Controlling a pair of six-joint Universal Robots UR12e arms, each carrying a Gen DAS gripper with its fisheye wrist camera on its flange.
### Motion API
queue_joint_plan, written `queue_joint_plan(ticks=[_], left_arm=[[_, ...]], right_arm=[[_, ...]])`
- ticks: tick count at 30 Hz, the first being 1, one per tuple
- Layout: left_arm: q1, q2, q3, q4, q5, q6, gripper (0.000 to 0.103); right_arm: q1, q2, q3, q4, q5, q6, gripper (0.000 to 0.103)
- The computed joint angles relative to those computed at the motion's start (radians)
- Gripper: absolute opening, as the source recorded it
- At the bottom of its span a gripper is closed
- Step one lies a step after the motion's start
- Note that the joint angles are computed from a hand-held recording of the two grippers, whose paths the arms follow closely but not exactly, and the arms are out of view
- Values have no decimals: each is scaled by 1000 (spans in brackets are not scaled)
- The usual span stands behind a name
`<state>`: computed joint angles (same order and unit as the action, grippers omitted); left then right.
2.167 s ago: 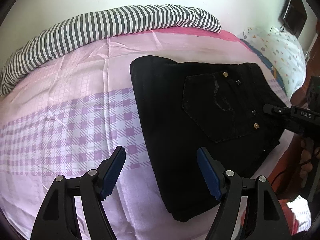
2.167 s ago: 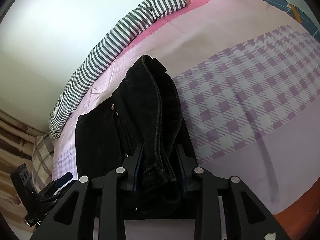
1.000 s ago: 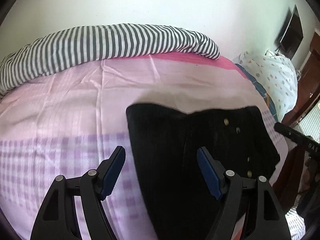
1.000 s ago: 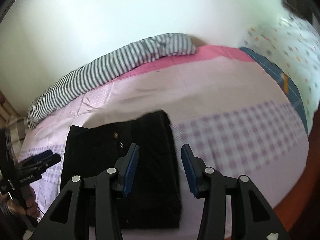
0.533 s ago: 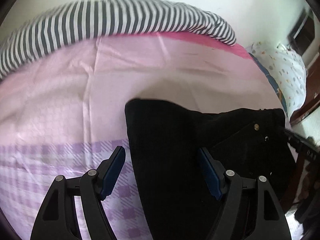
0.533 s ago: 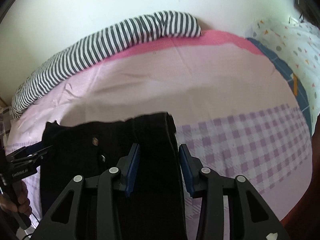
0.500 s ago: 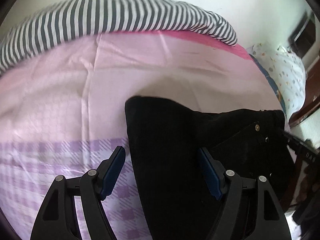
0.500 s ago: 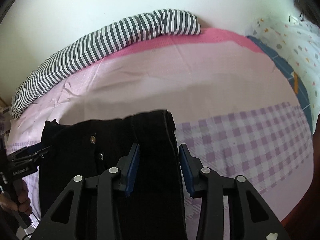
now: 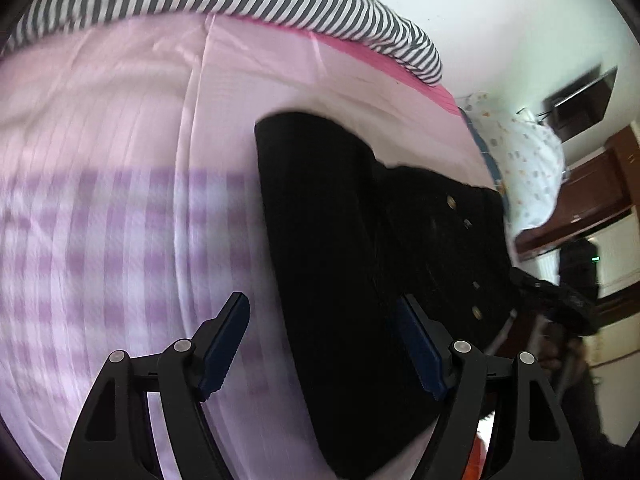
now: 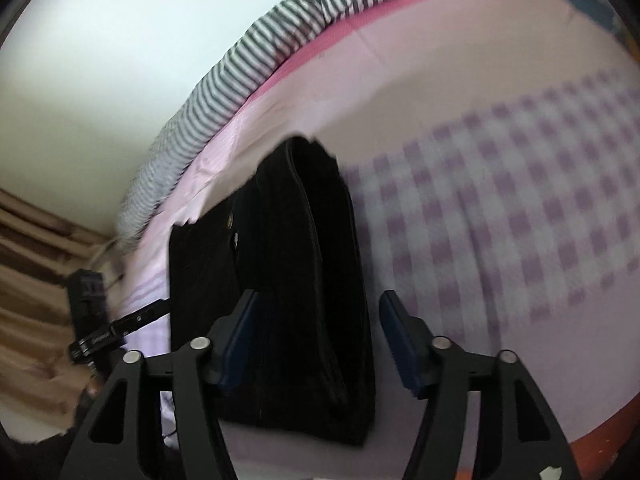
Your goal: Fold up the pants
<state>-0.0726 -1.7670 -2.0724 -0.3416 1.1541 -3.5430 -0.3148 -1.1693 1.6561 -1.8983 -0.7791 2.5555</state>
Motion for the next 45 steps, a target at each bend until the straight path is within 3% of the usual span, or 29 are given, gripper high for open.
queue_joint_plan(ticks=[8, 12, 17, 22, 24, 26, 29, 31, 36, 41, 45], left_arm=[[8, 2, -9, -23, -55, -94, 76], [-5, -9, 6, -17, -37, -100, 76], [-10, -40, 21, 30, -77, -123, 76], [-29, -56, 44, 33, -51, -113, 76], [-34, -57, 44, 44, -39, -118, 75], [-44, -53, 41, 50, 0, -111, 51], [-47, -45, 34, 53, 26, -86, 30], [-40, -41, 24, 76, 8, -97, 25], [-25, -26, 5, 132, -24, -108, 19], [0, 11, -18, 161, -38, -102, 18], [31, 67, -31, 121, 21, -50, 18]], right_arm=[[-2, 34, -43, 161, 11, -125, 62], [9, 45, -65, 204, 11, -182, 62], [31, 64, -99, 263, 15, -247, 65], [49, 81, -117, 316, 50, -276, 65], [63, 71, -103, 276, 34, -266, 60], [70, 54, -79, 211, 4, -239, 39], [64, 34, -55, 177, 19, -203, 31], [61, 10, -25, 129, 33, -159, 30], [69, -32, 12, 47, 39, -73, 28], [94, -61, 16, 53, 70, -58, 28], [146, -57, 0, 34, 88, -35, 28]])
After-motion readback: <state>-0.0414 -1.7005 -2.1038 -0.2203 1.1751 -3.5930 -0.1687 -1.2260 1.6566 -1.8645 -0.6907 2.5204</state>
